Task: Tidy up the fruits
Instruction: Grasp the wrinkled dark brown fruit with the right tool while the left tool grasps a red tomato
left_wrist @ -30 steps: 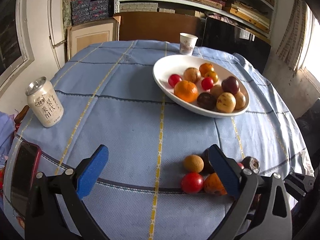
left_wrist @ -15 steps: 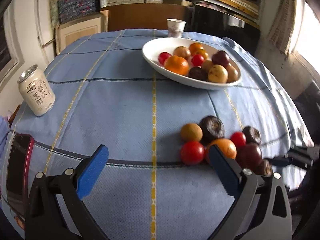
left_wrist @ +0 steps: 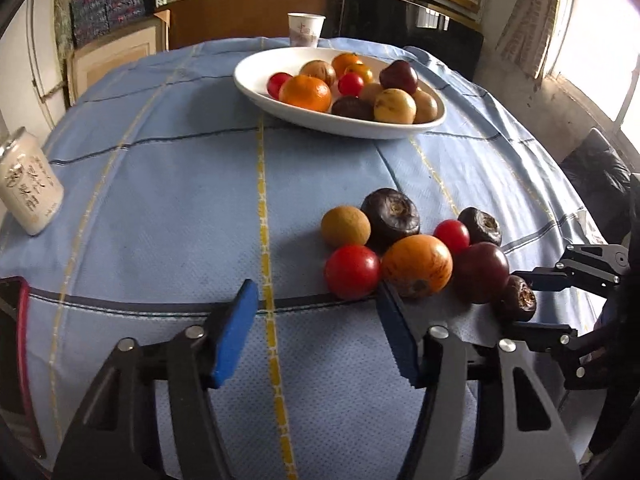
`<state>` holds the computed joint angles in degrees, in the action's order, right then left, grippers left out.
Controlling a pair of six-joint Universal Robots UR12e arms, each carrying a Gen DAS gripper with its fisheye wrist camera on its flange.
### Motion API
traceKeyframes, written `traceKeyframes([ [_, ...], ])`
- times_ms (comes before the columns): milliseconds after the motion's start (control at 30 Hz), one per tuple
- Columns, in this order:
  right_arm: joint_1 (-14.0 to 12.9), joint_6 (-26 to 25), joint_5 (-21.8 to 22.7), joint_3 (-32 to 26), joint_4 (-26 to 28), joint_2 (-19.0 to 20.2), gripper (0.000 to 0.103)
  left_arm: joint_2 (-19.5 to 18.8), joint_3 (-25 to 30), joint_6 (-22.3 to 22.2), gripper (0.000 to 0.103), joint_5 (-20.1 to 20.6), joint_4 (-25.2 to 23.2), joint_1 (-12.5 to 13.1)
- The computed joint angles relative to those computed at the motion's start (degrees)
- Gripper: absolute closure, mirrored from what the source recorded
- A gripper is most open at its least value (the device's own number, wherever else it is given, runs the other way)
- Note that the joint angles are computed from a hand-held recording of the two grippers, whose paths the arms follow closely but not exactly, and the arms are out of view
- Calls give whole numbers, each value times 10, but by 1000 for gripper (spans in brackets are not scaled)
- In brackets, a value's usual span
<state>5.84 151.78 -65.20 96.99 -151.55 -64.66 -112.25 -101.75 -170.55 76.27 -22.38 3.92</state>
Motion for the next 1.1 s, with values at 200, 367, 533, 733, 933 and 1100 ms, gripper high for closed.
traceKeyframes([
  [200, 0, -1, -2, 0, -1, 0, 61, -4, 1, 31, 47, 7, 30, -7],
  [367, 1, -1, -3, 1, -2, 0, 61, -8, 7, 57, 47, -11, 23, -7],
  [533, 1, -2, -4, 0, -2, 0, 61, -10, 11, 66, 47, -12, 15, -8],
  [733, 1, -2, -4, 0, -2, 0, 61, -13, 15, 85, 66, -12, -1, -12],
  [933, 1, -3, -5, 0, -3, 0, 61, -14, 17, 92, 67, -16, -8, -12],
  [1100, 1, -3, -5, 0, -3, 0, 61, -15, 19, 94, 68, -12, -14, -14],
])
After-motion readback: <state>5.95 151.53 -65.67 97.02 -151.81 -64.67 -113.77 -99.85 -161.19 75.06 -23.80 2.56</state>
